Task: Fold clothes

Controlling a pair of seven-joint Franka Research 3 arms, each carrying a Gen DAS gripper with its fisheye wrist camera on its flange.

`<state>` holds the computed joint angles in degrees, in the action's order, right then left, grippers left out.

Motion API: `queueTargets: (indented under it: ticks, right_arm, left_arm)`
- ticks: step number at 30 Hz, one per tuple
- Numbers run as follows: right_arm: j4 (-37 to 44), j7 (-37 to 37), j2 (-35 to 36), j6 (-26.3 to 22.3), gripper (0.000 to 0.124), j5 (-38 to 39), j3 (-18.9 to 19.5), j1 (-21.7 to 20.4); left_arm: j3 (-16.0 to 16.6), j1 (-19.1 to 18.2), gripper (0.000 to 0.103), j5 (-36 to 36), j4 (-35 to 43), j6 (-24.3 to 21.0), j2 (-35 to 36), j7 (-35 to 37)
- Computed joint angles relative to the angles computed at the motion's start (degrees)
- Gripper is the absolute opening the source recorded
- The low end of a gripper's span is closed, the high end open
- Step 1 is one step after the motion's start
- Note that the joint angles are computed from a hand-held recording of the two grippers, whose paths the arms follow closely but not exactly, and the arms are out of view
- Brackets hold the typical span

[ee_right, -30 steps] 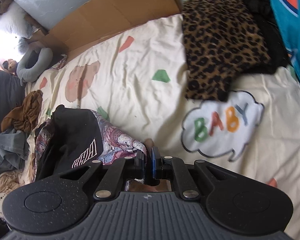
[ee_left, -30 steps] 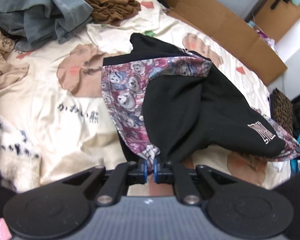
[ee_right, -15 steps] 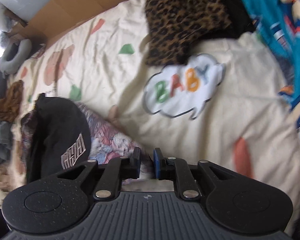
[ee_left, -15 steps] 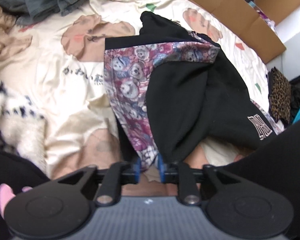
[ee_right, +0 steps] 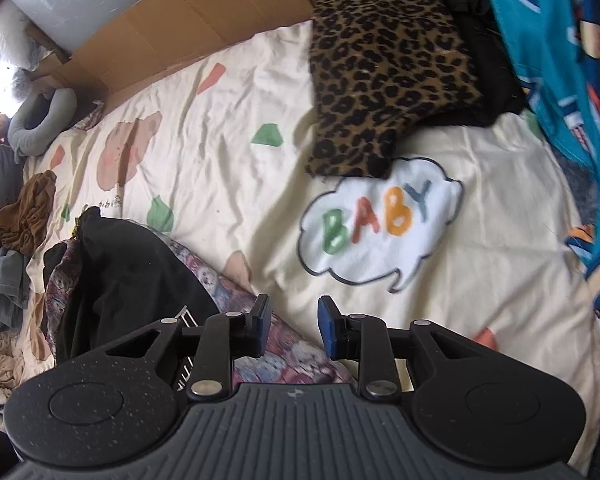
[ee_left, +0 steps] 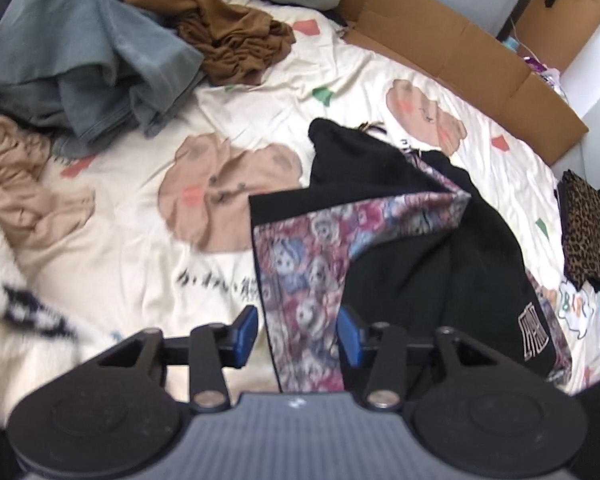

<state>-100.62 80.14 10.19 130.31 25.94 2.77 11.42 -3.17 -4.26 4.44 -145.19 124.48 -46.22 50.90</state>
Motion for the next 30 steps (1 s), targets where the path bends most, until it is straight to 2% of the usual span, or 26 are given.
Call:
queueTargets:
  ticks: [11, 15, 18, 27, 30]
  right_arm:
    - [6.6, -1.5, 8.2, 2.0, 0.028, 0.4, 2.0, 2.0]
    - [9.3, -3.9, 11.3, 2.6, 0.035, 1.5, 3.1, 2.4]
    - [11.7, -5.4, 13.8, 3.0, 0.037, 3.0, 4.0, 2.7]
    - [22.0, -6.1, 23.1, 1.2, 0.037, 3.3, 5.8, 4.7]
    - [26.1, -7.0, 26.3, -0.1, 0.042, 3.0, 6.5, 5.4]
  left_arm:
    - [0.8, 0.6, 0.054, -0.4, 2.5, 11.0, 12.7, 4.4]
    - [0.6, 1.4, 0.054, -0.4, 3.5, 14.5, 16.6, 5.0]
    - [0.3, 1.8, 0.056, -0.4, 4.8, 17.6, 19.8, 5.2]
    - [-0.3, 1.8, 0.062, -0.9, 9.2, 26.7, 29.0, 7.8]
    - [0.3, 0.6, 0.068, -2.8, 10.1, 30.0, 31.8, 12.4]
